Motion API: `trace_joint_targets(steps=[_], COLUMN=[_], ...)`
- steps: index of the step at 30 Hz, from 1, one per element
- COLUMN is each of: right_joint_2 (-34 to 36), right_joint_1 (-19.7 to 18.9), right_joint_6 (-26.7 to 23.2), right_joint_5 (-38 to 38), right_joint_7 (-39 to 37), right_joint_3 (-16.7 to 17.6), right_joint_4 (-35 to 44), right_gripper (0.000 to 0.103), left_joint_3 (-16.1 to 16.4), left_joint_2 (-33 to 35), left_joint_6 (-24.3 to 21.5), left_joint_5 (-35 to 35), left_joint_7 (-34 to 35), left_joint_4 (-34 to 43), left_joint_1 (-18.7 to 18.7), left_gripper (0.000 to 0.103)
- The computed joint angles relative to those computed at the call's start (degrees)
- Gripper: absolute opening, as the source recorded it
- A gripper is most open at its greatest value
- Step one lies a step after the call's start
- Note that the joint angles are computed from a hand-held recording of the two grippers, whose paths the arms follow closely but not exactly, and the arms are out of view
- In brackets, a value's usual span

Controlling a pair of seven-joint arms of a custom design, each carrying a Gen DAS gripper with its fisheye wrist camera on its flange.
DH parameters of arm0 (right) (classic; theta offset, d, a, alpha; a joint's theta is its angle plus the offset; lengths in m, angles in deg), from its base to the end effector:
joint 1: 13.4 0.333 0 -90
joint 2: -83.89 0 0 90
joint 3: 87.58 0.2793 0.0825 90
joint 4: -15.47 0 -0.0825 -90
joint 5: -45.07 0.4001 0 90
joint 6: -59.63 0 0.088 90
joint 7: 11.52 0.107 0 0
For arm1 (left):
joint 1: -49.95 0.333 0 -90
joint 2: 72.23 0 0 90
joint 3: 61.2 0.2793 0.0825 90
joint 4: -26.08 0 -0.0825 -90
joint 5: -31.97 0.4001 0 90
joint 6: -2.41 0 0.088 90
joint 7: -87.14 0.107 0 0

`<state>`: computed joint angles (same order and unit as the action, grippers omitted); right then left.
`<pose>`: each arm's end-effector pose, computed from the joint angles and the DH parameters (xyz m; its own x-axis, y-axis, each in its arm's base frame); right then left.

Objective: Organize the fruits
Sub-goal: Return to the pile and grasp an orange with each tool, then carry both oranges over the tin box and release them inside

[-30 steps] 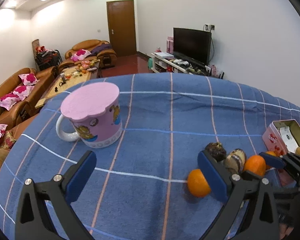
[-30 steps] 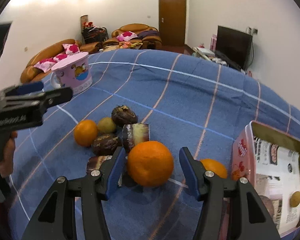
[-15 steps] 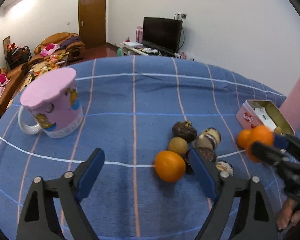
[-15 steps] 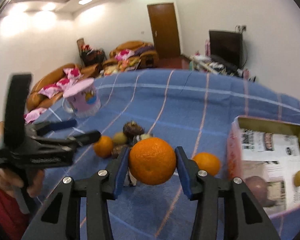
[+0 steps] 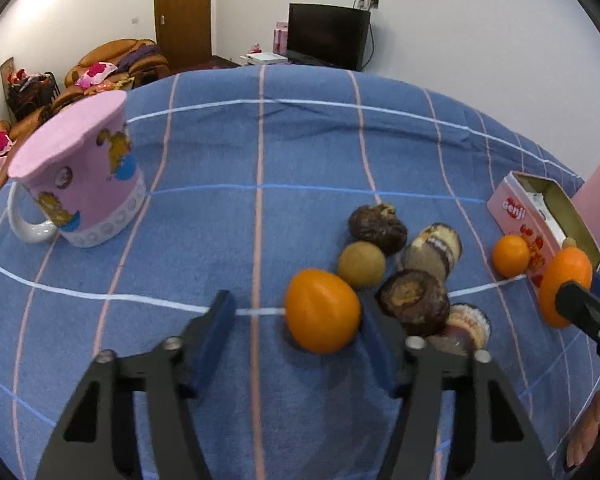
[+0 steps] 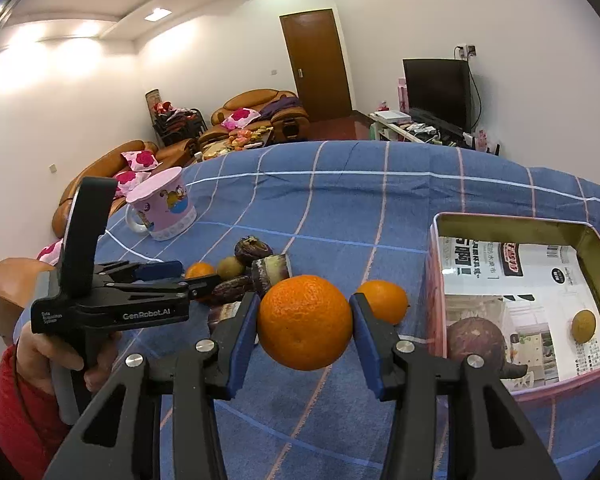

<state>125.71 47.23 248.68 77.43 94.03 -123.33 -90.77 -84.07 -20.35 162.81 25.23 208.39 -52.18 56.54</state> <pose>0.6126 0.2790 0.2560 -0.0381 -0.9818 -0.1859 -0.6159 0.1696 -0.7694 0.7531 -0.1330 0.2312 -0.4985 -0.8623 0.0893 -0.7128 0.3492 -0.6083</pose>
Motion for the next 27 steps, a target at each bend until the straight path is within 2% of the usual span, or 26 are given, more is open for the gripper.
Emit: trace_joint_targets(steps=[6,8,10,12,14,19,21,22,25,27], right_joint_2=[0.0,0.7,1.2,1.6,2.0,2.0,2.3,2.6,5.4,6.9], right_joint_1=[-0.2,0.7,1.5,2.5,3.1,2.8,3.6,4.5,9.2,11.4], right_joint_6=[-0.3,-1.3,-1.6,-1.6,-1.8,-1.5,-0.7,-0.4,-0.8,-1.3], right_joint_5=[0.0,-0.3,-1.1,-1.6,-1.9,-3.3,-2.9,-2.4,0.0,0.8], right_joint_7=[-0.7,-0.1,0.9,2.0,2.9,4.4,4.5,4.5,5.0,5.6], right_joint_3=[0.3,-0.7,-1.7,-2.9,-3.6,-3.6,-4.3,-5.1,-10.1,-12.5], right_joint_4=[0.2,0.5,0.6,0.3,0.2,0.1,-0.2,-0.4,-0.5,-0.5], right_gripper=[0.048,0.048,0.048,0.048,0.048,0.048,0.048,0.048,0.048,0.048], left_joint_3=[2.9,4.6,4.2,2.0,0.7,1.9,4.0,3.3,-4.1,-7.2], left_joint_2=[0.9,0.6,0.5,0.8,0.3,-1.5,-2.1,-2.4,-2.2,-2.0], left_joint_6=[0.5,3.0,4.1,3.4,3.4,5.0,9.0,11.5,17.1,20.6], left_joint_5=[0.9,3.1,4.2,4.1,4.0,4.6,5.5,5.6,5.7,6.5], left_joint_7=[-4.8,-6.0,-6.3,-5.5,-4.2,-5.3,-8.4,-8.9,-7.7,-8.0], left_joint_4=[2.0,1.2,0.4,0.4,-0.6,-3.1,-4.2,-5.3,-8.3,-10.2], left_joint_1=[-1.5,-3.1,-2.8,-1.1,0.0,-0.6,-2.2,-1.4,4.7,7.3], left_gripper=[0.061,0.061,0.061,0.053,0.039,0.036,0.036,0.036,0.036,0.036])
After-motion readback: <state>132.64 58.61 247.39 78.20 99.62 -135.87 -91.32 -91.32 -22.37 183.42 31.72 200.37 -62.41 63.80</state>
